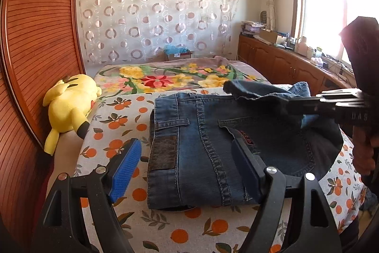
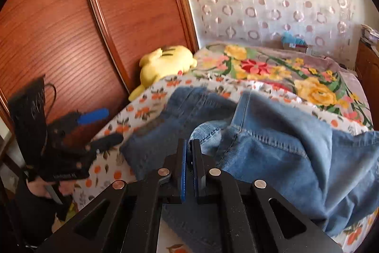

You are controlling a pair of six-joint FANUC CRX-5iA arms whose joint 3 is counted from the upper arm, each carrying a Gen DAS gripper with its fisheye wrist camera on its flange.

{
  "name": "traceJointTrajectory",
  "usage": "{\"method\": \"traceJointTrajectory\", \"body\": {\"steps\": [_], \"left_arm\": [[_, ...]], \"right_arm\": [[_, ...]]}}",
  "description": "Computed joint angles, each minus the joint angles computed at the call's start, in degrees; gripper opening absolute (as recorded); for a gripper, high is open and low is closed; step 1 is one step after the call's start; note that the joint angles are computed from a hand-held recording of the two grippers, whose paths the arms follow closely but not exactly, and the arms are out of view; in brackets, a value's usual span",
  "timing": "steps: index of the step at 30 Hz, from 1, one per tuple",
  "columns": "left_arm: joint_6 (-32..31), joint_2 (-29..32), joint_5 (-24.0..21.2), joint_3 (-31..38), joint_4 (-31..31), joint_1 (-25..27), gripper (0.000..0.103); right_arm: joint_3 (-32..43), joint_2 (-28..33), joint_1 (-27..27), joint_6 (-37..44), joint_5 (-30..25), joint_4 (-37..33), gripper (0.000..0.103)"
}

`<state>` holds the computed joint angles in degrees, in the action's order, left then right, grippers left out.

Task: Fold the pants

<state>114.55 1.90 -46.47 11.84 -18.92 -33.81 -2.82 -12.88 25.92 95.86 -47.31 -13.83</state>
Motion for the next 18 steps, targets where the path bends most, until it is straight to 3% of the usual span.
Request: {"method": "traceJointTrajectory", "body": {"steps": [3,8,15,18], "left_arm": [[-0.47,0.11,0.36,-0.25,0.56,-0.06,0.079],[-1.83,1.21,1.37,0.04,2.41,-0.06,0.079],[-7.42,5.64,1.91,4.0,7.67,-0.9,0.079],[-9.93,8.23,1.58,6.71,9.85,-1.44,0.079]], "right_arm": [[-1.18,-0.38,0.57,-2.57,-0.02,3.46,0.014],[-4.24,-4.11,6.44,-13.26,2.23,13.98,0.027],[-18.36,-13.39,11.23,-34.7,5.29,37.09,0.04],[-21.79,-15.27,10.55,-40.75,4.52,41.35,0.044]]}}
